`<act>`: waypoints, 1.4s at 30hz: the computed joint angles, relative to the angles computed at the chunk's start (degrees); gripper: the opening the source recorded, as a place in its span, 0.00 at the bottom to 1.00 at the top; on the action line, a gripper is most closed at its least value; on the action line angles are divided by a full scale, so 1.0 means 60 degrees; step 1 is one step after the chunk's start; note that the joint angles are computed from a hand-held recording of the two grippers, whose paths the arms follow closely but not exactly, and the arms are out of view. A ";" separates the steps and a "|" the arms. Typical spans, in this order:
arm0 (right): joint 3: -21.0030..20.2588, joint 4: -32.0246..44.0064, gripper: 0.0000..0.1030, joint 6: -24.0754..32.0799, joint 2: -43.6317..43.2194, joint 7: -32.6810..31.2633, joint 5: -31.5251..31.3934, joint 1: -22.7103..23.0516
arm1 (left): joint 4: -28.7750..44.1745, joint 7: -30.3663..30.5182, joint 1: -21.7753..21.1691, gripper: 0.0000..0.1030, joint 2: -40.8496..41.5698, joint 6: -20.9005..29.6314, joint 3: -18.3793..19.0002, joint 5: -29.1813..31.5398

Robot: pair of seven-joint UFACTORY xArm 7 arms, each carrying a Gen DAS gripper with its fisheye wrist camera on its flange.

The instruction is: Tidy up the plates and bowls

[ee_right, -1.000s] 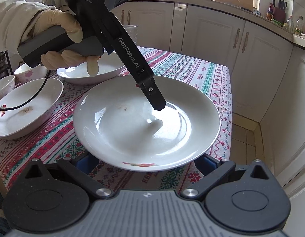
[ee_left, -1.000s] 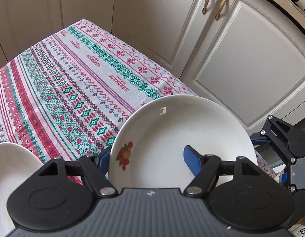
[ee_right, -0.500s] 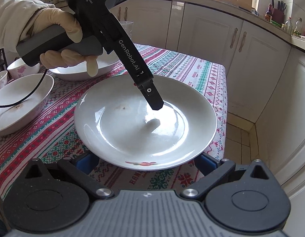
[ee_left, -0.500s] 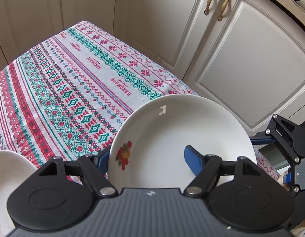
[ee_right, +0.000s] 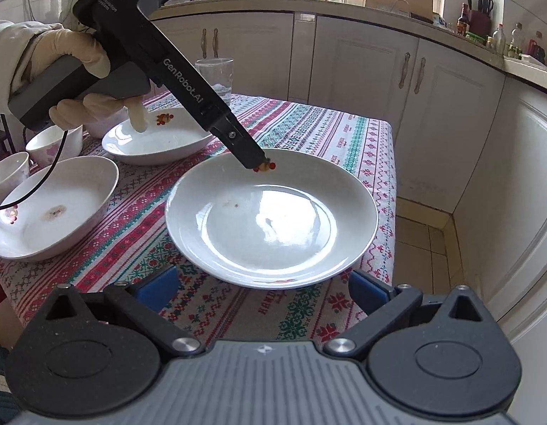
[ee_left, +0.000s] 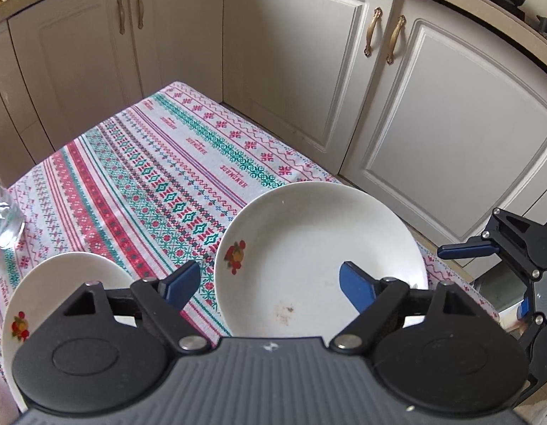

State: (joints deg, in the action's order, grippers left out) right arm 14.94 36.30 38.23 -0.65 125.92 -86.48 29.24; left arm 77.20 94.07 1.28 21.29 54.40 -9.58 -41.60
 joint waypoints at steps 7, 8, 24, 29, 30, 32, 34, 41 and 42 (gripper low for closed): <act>0.0387 0.0280 1.00 0.0602 0.0008 0.0156 0.0281 0.0487 | -0.1463 0.1546 0.0717 0.87 -0.1475 0.0329 0.0503 -0.1324; 0.0436 0.0362 1.00 0.0703 0.0078 0.0198 0.0328 0.0580 | -0.1630 0.1711 0.0778 0.88 -0.1627 0.0405 0.0632 -0.1470; 0.0446 0.1331 1.00 0.1399 0.1032 0.0507 0.0309 0.1619 | -0.4544 0.5527 0.1694 0.89 -0.3051 -0.0164 0.2293 -0.4095; 0.0349 0.1598 1.00 0.1356 0.1327 0.0504 0.0127 0.1776 | -0.4713 0.5666 0.1944 0.89 -0.2914 -0.0307 0.2436 -0.4240; 0.0337 0.1655 1.00 0.1373 0.1409 0.0527 0.0084 0.1815 | -0.4729 0.5612 0.1975 0.89 -0.2903 -0.0364 0.2438 -0.4214; 0.0276 0.1826 1.00 0.1314 0.1596 0.0526 -0.0001 0.1858 | -0.4786 0.5557 0.2043 0.89 -0.2902 -0.0488 0.2455 -0.4231; 0.0197 0.1965 1.00 0.1171 0.1753 0.0480 -0.0107 0.1871 | -0.4734 0.5372 0.2092 0.89 -0.2869 -0.0521 0.2462 -0.4093; -0.0103 0.2664 1.00 0.0567 0.2482 -0.0071 -0.0378 0.1875 | -0.4398 0.5125 0.2263 0.89 -0.2644 -0.0416 0.2425 -0.3749; -0.0147 0.2763 1.00 0.0497 0.2567 -0.0178 -0.0376 0.1881 | -0.4336 0.5122 0.2277 0.89 -0.2605 -0.0422 0.2409 -0.3694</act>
State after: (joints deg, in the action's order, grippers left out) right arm 14.06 52.88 41.21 14.75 124.85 -88.74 40.53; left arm 51.18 124.81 14.94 5.65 51.87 4.88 -63.76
